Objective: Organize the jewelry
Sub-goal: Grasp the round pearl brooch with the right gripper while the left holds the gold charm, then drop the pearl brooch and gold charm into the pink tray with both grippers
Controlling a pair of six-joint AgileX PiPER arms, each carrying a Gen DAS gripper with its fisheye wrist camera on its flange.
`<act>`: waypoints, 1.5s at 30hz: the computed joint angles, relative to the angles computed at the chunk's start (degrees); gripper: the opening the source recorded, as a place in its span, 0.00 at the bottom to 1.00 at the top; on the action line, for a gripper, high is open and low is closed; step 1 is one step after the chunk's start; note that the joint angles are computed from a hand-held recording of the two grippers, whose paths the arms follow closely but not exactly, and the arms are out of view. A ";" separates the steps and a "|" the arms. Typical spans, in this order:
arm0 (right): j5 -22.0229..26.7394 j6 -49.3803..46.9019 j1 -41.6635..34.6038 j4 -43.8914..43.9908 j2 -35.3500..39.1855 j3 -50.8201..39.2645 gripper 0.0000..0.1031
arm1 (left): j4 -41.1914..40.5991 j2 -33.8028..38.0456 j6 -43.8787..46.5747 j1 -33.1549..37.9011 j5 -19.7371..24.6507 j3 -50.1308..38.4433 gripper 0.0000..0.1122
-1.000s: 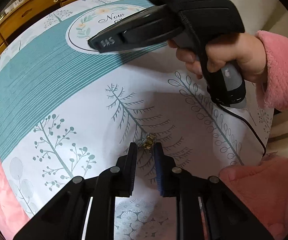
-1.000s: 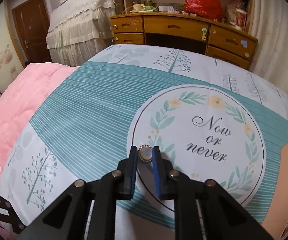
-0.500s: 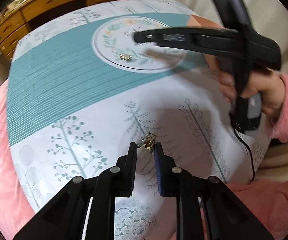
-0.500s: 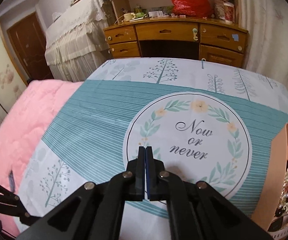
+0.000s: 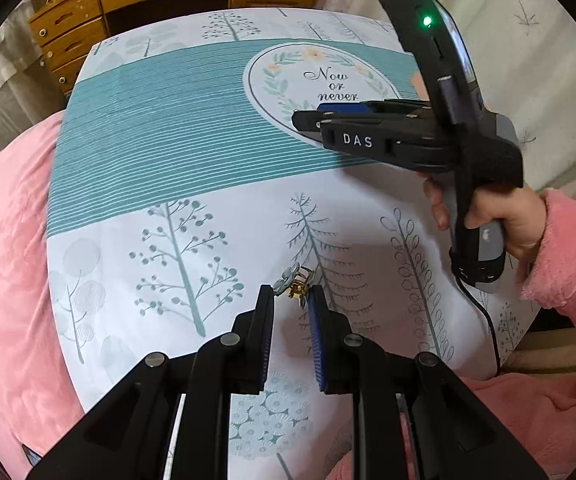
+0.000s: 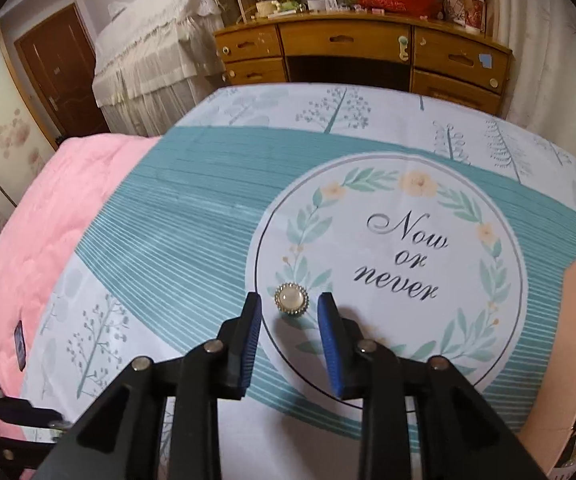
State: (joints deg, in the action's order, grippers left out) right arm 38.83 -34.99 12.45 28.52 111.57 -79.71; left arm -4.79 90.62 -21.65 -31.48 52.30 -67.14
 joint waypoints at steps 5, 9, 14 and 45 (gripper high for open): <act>-3.98 2.38 1.86 -2.85 -0.80 1.74 0.28 | 0.73 -1.15 0.78 1.41 0.33 1.14 0.14; -7.36 2.98 2.15 -3.20 -1.34 3.47 0.16 | 1.04 -2.24 1.47 2.96 0.42 2.17 0.14; -6.46 2.77 1.20 -0.99 -0.87 3.00 0.16 | 1.68 -3.98 0.85 4.05 0.73 2.98 0.14; 29.63 -16.01 -27.18 19.51 -9.57 -1.17 0.01 | 16.90 9.96 -28.77 -16.70 10.42 -24.28 0.14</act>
